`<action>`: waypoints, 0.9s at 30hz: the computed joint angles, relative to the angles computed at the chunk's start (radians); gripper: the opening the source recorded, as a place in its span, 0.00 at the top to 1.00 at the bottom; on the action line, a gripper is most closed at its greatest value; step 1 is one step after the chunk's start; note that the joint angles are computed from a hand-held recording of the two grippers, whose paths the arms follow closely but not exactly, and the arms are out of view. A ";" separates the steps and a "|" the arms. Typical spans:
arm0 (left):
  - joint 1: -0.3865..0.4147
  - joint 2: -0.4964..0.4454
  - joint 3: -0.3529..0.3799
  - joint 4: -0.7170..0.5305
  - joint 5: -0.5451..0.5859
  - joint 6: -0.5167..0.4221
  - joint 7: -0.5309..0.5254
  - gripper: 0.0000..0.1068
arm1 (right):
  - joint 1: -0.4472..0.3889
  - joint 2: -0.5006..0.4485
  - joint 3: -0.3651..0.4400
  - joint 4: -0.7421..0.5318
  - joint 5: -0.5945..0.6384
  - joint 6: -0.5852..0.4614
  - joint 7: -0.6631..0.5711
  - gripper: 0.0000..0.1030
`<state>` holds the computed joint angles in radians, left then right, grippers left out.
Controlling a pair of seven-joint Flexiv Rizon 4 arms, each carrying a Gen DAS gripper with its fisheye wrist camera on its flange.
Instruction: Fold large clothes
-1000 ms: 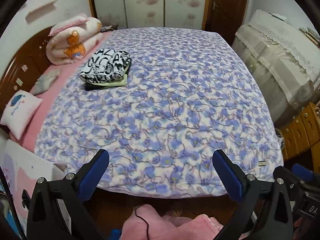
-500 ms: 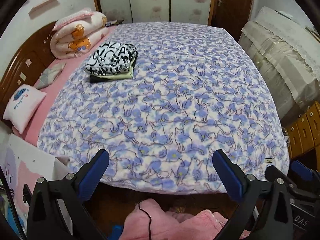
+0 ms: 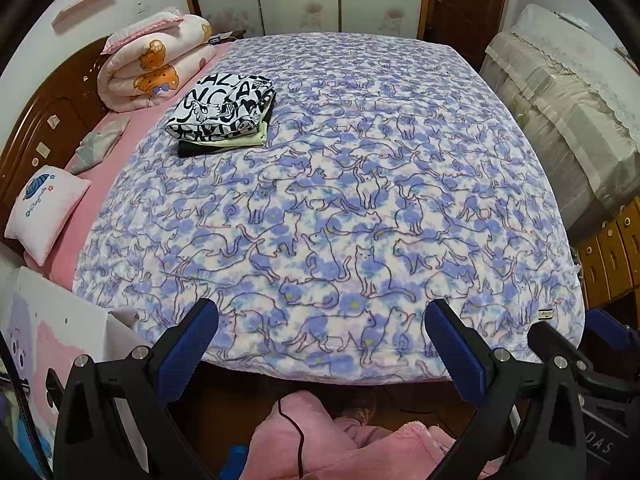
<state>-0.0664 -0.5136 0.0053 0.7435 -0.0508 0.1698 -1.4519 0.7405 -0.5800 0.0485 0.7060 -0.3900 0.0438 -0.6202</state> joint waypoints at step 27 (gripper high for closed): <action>-0.010 -0.067 -0.001 -0.077 0.001 -0.041 0.046 0.04 | -0.009 -0.021 -0.008 0.005 -0.007 0.007 0.003 0.06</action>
<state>-0.0760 -0.5809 0.0045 0.6663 -0.0501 0.1287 -1.4059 0.7313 -0.6007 0.0403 0.7107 -0.3971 0.0505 -0.6173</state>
